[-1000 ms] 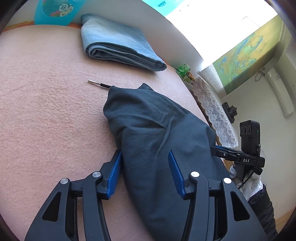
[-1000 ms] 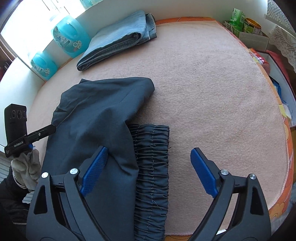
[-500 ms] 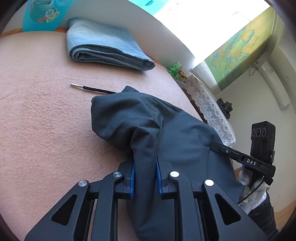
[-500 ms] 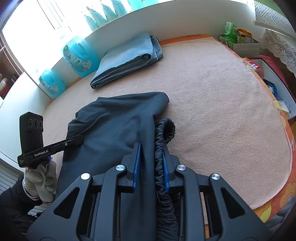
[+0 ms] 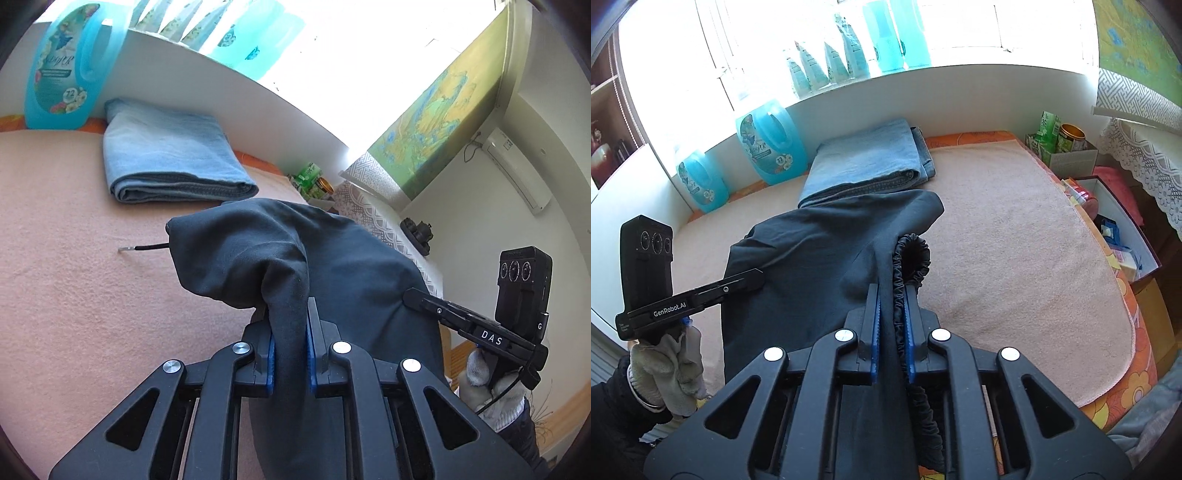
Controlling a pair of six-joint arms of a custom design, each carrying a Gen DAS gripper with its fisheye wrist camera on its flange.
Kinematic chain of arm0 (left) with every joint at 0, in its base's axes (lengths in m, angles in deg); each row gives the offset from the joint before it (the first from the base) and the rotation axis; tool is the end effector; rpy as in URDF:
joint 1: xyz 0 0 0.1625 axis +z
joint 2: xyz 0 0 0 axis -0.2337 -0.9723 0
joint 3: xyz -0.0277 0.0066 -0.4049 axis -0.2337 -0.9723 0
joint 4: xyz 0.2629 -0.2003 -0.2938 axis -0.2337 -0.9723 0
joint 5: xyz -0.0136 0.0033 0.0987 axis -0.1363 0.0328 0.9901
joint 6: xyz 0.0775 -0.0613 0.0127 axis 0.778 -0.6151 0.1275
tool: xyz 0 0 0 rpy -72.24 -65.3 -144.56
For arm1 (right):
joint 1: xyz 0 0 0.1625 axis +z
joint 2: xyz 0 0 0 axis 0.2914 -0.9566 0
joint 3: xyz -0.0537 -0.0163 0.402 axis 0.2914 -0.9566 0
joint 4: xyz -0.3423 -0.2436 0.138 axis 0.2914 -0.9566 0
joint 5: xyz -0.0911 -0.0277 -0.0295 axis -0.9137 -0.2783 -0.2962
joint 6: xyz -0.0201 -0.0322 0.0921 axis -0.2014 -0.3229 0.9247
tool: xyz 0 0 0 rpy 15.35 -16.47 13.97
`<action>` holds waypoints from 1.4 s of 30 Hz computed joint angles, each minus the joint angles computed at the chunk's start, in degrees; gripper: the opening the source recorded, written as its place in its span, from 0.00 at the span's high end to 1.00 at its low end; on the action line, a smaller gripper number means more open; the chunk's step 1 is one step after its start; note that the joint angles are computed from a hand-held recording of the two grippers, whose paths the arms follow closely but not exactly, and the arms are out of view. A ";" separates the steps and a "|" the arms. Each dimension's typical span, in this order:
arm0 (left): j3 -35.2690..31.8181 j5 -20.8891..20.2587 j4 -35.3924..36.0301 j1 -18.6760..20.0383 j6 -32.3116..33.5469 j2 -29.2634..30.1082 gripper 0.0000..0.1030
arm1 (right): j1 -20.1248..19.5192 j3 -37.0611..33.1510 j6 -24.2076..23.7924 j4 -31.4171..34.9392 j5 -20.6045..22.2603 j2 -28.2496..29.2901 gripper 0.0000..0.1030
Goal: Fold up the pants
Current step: 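Grasp the folded pants with both tools and lift them, then carry the folded pants toward the bottles and lower them onto the bench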
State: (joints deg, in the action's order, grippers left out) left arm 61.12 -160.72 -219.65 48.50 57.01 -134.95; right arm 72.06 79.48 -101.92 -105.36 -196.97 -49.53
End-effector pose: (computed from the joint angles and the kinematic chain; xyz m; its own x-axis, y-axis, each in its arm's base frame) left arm -0.4097 -0.4382 0.0273 -0.7109 0.6880 0.1457 0.6494 0.7217 -0.2397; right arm 0.0765 -0.2708 0.4267 -0.8192 0.3077 0.4839 -0.2078 0.6271 -0.7507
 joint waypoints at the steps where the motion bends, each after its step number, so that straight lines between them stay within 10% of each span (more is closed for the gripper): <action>1: -0.65 -0.05 -0.28 0.00 0.17 0.01 0.90 | 1.46 -0.71 0.04 -1.10 -0.82 1.24 0.92; 17: -20.14 4.81 1.93 0.96 9.22 7.18 0.90 | 7.07 -18.73 -8.37 -20.10 -2.28 27.63 0.93; 30: -41.74 8.85 8.56 6.39 15.84 21.29 0.90 | -2.86 -35.72 -13.41 -20.59 6.95 43.60 0.93; 42: -54.39 26.32 15.54 7.91 20.64 32.02 0.73 | -10.62 -43.46 -10.89 -19.03 3.74 52.89 0.89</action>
